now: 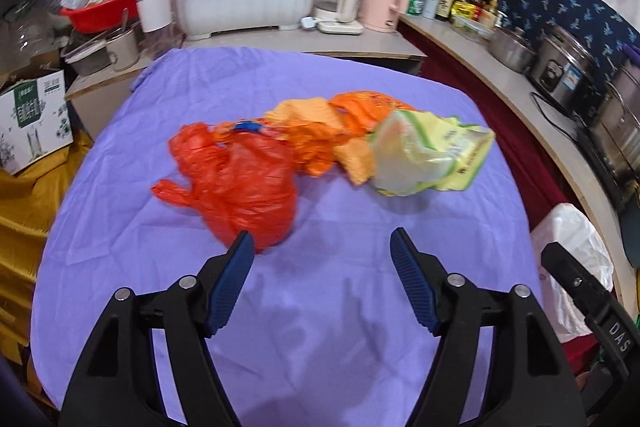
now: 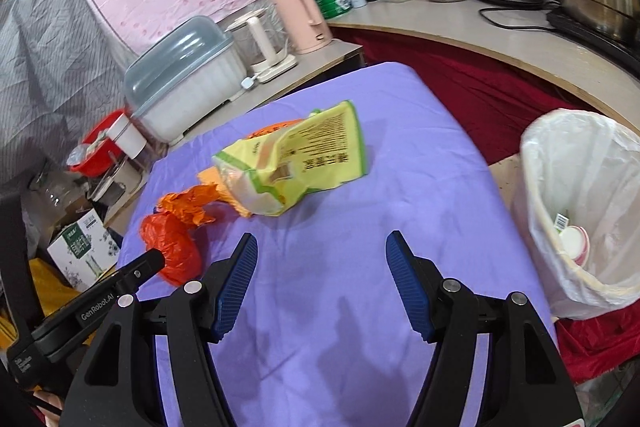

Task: Collect trash
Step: 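Move both tools back over the table toward the snack bag and red bag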

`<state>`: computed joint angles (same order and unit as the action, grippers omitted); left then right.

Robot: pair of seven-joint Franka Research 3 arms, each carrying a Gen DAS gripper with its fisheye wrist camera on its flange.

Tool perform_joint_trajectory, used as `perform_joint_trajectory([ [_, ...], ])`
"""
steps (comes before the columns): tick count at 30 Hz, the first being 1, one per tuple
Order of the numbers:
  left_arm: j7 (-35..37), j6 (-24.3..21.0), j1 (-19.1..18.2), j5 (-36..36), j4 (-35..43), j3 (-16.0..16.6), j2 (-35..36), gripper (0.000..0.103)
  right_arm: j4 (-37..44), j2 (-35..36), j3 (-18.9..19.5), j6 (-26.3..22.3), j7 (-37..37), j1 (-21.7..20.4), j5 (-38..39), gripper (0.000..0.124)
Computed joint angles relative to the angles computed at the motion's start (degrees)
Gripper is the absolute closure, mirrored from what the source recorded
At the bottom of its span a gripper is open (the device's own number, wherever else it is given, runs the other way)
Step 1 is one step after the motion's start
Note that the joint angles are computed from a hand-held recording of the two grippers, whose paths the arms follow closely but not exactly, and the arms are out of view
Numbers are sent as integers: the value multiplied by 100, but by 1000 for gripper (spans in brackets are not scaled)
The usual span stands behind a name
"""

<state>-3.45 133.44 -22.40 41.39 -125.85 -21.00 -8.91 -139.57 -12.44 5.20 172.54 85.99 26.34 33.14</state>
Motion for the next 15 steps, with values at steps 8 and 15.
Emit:
perform_joint_trajectory([
  [8,-50,257,248,-206,-553,151,-337,24,739,698,169,-122,162,-17,-196,59],
  [15,-5,503,465,-299,-709,238,-267,20,1425,1378,265,-213,425,-150,-438,59],
])
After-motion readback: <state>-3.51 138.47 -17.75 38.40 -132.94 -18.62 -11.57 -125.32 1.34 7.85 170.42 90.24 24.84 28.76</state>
